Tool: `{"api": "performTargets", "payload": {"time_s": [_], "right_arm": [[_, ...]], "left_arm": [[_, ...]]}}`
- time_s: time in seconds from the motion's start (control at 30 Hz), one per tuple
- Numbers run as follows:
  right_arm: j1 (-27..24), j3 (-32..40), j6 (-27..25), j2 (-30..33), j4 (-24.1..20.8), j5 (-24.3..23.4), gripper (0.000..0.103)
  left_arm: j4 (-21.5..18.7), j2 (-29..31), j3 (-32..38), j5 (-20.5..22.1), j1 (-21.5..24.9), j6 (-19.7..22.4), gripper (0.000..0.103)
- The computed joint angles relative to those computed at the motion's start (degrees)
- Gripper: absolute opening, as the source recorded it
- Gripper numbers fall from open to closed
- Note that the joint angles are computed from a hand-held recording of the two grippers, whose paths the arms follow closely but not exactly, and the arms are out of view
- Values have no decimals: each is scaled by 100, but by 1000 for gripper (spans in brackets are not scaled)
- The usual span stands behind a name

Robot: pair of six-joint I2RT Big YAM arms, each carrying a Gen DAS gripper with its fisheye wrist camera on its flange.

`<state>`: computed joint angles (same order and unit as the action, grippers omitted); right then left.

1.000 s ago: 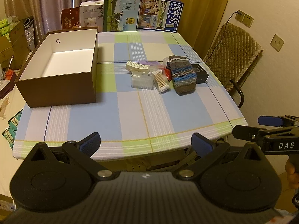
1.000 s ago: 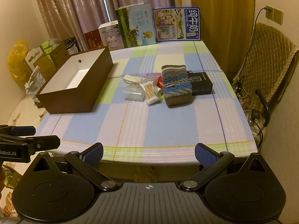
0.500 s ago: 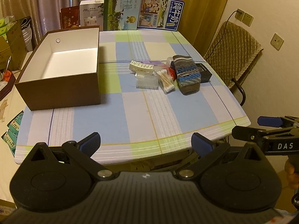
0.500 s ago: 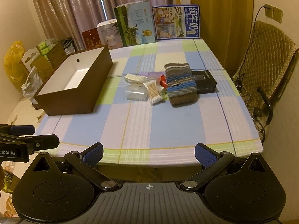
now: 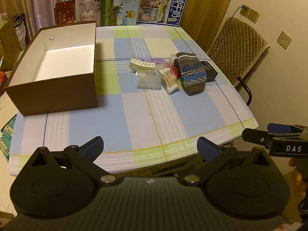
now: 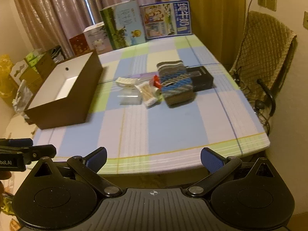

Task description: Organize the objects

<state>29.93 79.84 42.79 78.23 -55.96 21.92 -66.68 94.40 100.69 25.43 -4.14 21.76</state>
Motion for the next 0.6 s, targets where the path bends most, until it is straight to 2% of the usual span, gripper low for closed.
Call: {"api": "performTargets", "payload": {"time_s": [0.13,0.27,0.47,0.6], "right_arm": [[-103,-74,-99,-1,106,73,101],[-266,-135,-359,4,417,21,101],[-672,-137,-926,152,971,-274,100],[-1020,-93,-1238,313,1225,-564,93]], "left_arm": [[66,141,157,41,-76,-64,102],[229,268,296,-11,-170,-181,102],[483,558,604,-218,-397,-507,102],[524,879,925,-353,-627,-733,102]]}}
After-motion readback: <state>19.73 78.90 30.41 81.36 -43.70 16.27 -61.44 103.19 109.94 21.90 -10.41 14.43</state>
